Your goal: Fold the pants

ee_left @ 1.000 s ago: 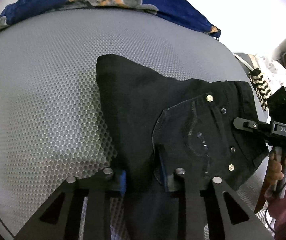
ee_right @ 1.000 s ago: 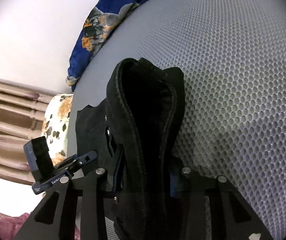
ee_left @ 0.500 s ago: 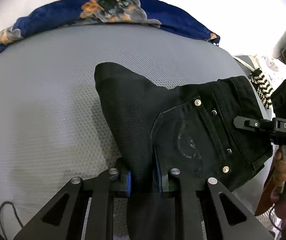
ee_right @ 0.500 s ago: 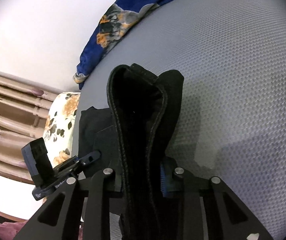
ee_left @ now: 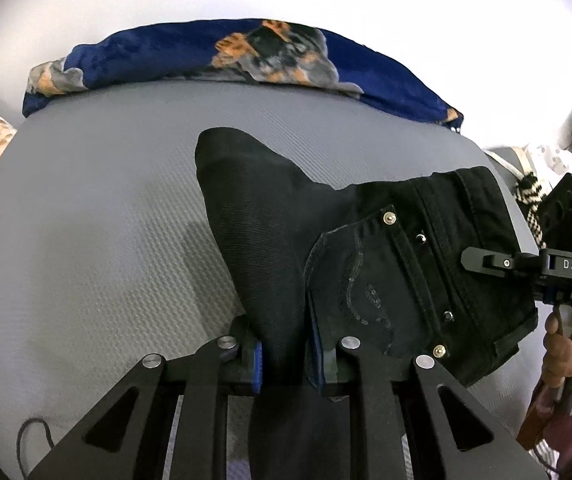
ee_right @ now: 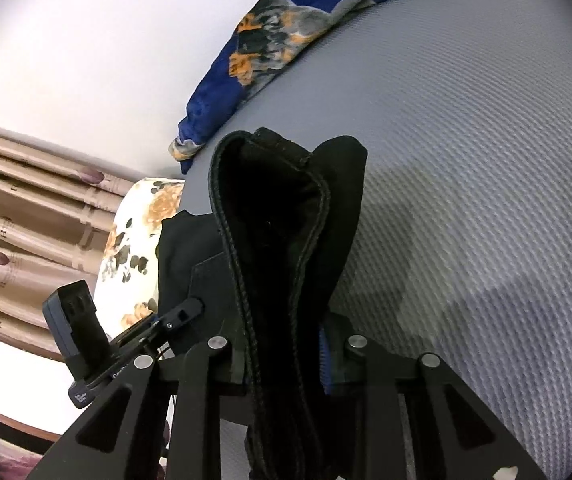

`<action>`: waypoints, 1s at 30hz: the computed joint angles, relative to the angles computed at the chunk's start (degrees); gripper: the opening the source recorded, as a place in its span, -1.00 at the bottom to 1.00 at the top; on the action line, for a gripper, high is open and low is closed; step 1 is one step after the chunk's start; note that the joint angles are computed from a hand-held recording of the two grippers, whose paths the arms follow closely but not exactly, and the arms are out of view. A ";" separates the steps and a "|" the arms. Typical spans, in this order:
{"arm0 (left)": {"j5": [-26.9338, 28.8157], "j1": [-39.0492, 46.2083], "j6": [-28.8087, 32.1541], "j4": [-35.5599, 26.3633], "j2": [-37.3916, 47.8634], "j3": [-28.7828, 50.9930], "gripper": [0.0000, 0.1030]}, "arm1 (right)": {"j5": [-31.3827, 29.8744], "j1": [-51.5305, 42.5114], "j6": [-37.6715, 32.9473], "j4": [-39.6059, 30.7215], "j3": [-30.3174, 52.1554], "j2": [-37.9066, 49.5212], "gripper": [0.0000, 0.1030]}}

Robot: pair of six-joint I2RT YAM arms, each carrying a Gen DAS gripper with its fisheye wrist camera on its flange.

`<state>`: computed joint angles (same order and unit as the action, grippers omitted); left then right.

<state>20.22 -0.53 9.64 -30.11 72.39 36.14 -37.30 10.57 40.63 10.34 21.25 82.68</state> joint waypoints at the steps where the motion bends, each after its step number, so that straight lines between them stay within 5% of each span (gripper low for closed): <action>1: 0.14 0.66 0.40 0.87 1.09 0.37 -0.64 | 0.10 0.30 0.09 0.33 0.67 0.75 -0.55; 22: 1.26 1.74 -0.05 9.26 29.29 20.47 -0.64 | 0.21 -2.96 -4.66 -3.37 22.83 21.81 -0.56; 30: -1.09 1.04 -0.15 13.61 38.43 23.69 -0.58 | 8.59 -3.26 -9.35 -7.11 27.73 28.20 -0.56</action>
